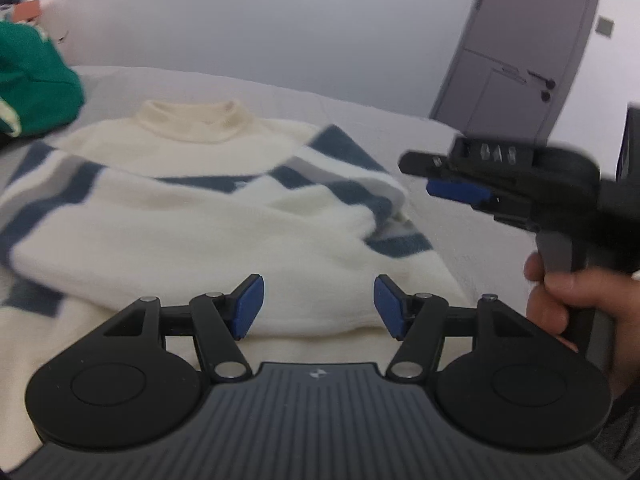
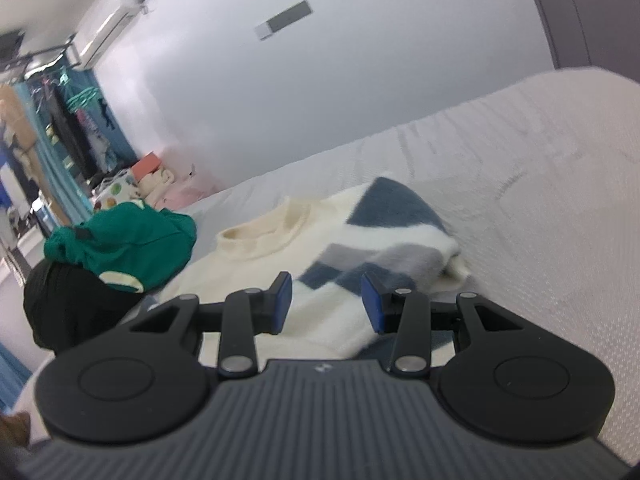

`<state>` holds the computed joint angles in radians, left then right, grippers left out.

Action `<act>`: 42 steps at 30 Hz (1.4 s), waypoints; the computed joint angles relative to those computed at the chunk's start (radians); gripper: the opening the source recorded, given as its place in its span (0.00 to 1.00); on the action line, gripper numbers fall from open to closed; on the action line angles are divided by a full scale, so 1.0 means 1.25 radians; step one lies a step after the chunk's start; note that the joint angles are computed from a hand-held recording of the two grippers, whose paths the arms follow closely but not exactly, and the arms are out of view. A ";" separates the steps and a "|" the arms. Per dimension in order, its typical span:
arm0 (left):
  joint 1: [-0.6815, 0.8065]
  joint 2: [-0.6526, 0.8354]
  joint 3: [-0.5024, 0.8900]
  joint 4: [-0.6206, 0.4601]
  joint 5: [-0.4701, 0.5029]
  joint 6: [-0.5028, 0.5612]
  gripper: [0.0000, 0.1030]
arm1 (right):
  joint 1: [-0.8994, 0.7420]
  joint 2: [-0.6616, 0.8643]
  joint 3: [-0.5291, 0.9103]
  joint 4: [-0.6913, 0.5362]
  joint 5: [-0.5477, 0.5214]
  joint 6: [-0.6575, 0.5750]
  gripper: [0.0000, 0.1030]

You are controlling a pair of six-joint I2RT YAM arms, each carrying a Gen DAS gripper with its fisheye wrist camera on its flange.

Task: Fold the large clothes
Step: 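Open the left tool and release the folded sleeve onto the sweater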

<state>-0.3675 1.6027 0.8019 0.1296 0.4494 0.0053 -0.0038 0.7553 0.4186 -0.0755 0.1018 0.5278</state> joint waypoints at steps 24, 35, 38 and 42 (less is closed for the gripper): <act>0.230 0.340 0.259 0.035 0.004 -0.108 0.64 | 0.242 0.401 0.126 0.014 0.092 -0.053 0.37; 0.216 0.377 0.297 0.014 -0.018 -0.092 0.64 | 0.242 0.491 0.155 0.065 0.122 -0.081 0.37; 0.229 0.348 0.279 0.004 0.004 -0.105 0.64 | 0.246 0.479 0.160 0.046 0.126 -0.070 0.37; 0.240 0.255 0.202 0.001 0.010 -0.082 0.64 | 0.250 0.421 0.158 -0.002 0.125 -0.046 0.38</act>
